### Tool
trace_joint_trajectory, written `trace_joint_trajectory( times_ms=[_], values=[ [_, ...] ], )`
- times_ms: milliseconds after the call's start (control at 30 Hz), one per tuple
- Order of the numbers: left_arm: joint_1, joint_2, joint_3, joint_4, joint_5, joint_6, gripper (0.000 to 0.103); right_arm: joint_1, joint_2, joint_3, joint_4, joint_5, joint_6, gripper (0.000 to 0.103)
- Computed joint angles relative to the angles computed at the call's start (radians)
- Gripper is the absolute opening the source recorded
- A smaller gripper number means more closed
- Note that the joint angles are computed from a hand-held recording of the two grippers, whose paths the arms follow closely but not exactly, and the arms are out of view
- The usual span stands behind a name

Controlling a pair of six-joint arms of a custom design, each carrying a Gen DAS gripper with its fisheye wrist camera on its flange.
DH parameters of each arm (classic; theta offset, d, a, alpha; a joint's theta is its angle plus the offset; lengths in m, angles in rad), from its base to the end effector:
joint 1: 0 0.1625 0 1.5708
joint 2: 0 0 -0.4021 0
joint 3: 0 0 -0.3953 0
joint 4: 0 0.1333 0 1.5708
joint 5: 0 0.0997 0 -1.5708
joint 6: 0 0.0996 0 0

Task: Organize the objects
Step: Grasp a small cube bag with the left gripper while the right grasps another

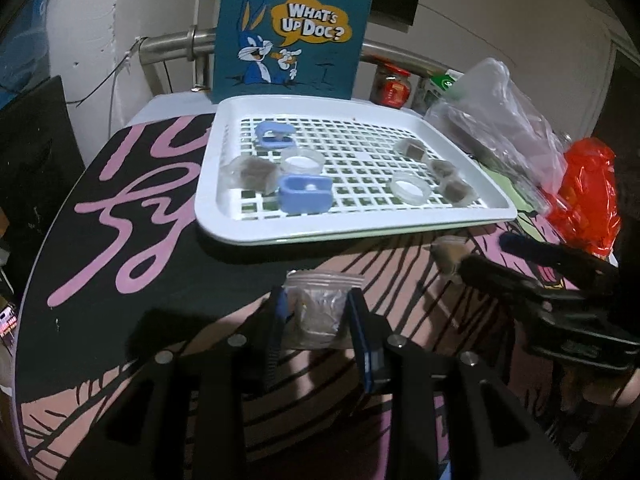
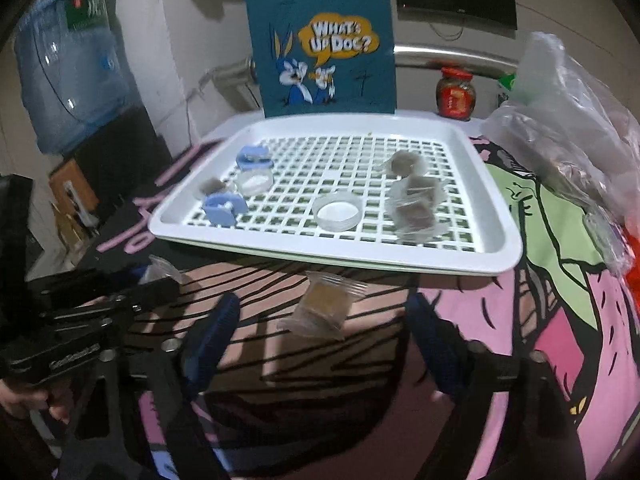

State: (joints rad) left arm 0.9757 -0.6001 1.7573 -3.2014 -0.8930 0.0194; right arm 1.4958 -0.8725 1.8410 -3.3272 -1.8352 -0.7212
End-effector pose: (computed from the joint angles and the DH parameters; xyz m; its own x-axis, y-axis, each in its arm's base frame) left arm -0.1826 -0.6189 0.0040 -0.7955 0.2142 -0.5669 0.5145 0.7330 -0.4450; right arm 0.0604 -0.6272 0.1476 -0.7473 -0.2714 0.6065 -0.5867 0.6980 -0.4107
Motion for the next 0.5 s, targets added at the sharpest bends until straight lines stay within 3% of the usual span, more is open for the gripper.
trace_joint_trajectory(
  times_ms=[133, 200, 233, 500],
  values=[
    [0.0, -0.002, 0.008, -0.017, -0.005, 0.006, 0.03, 0.012, 0.047, -0.062, 0.053, -0.08, 0.056, 0.057],
    [0.0, -0.002, 0.008, -0.018, -0.01, 0.008, 0.03, 0.008, 0.054, -0.073, 0.066, -0.085, 0.069, 0.035],
    [0.0, -0.002, 0.008, -0.021, -0.009, 0.008, 0.03, 0.005, 0.054, -0.078, 0.083, -0.088, 0.077, 0.032],
    [-0.008, 0.001, 0.016, -0.054, 0.009, 0.026, 0.03, -0.022, -0.01, -0.001, 0.061, -0.015, 0.062, 0.031]
  ],
)
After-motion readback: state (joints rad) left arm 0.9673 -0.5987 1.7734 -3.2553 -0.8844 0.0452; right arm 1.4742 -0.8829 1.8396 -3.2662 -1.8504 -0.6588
